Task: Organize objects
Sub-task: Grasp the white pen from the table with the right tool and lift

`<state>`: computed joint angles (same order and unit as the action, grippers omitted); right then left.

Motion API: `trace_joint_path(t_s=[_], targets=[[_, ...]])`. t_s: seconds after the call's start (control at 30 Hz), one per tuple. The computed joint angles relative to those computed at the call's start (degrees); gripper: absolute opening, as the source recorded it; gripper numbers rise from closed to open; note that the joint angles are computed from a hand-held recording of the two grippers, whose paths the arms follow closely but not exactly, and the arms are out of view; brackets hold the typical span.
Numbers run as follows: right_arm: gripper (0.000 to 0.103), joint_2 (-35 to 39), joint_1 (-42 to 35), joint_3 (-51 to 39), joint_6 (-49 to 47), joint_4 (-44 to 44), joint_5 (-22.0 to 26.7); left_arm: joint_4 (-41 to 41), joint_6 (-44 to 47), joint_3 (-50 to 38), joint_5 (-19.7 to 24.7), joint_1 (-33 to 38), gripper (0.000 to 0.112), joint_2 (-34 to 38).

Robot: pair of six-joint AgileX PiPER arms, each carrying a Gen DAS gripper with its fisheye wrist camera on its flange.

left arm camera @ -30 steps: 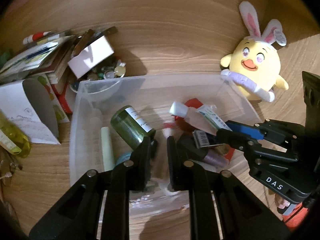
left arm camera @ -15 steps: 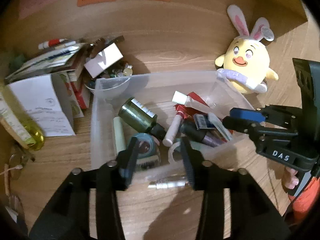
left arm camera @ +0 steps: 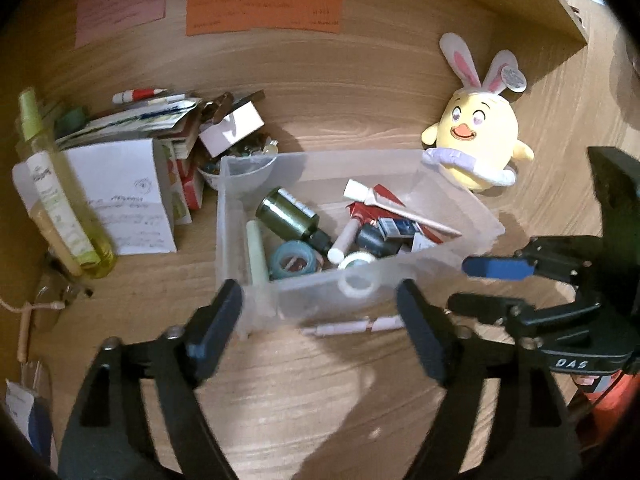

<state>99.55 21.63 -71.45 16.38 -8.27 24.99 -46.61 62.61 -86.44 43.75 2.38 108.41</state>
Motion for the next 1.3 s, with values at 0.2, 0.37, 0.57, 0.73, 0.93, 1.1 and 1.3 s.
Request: trace_joint_path(t_s=[0.2, 0.37, 0.57, 0.73, 0.93, 1.1, 1.3], targets=[[0.034, 7.7, 0.5, -6.4, -2.9, 2.0, 5.1, -0.8, 3.3, 4.9, -1.3, 1.2, 0.082, -1.0], [0.034, 13.0, 0.8, -13.0, -4.7, 2.5, 8.9, -1.0, 5.6, 8.7, -3.5, 2.0, 0.082, -1.8], [0.025, 15.0, 2.2, -14.8, -4.5, 0.5, 9.0, -3.1, 9.1, 12.5, -5.6, 2.8, 0.082, -3.2], [0.016, 13.4, 2.8, -11.9, -6.1, 2.7, 7.3, -5.1, 10.8, 13.5, -5.8, 3.2, 0.082, -3.9], [0.010, 7.1, 5.7, -4.1, -1.4, -1.6, 3.0, -6.2, 10.7, 13.5, -4.9, 3.7, 0.082, -4.3], [0.010, 1.0, 6.5, -0.2, 1.0, -3.7, 1.3, -8.1, 11.6, 13.9, -4.5, 4.3, 0.082, -5.8], [0.010, -4.1, 7.1, 0.3, 5.8, -8.1, 1.8, -10.9, 13.2, 13.5, -4.3, 4.4, 0.082, -7.5]])
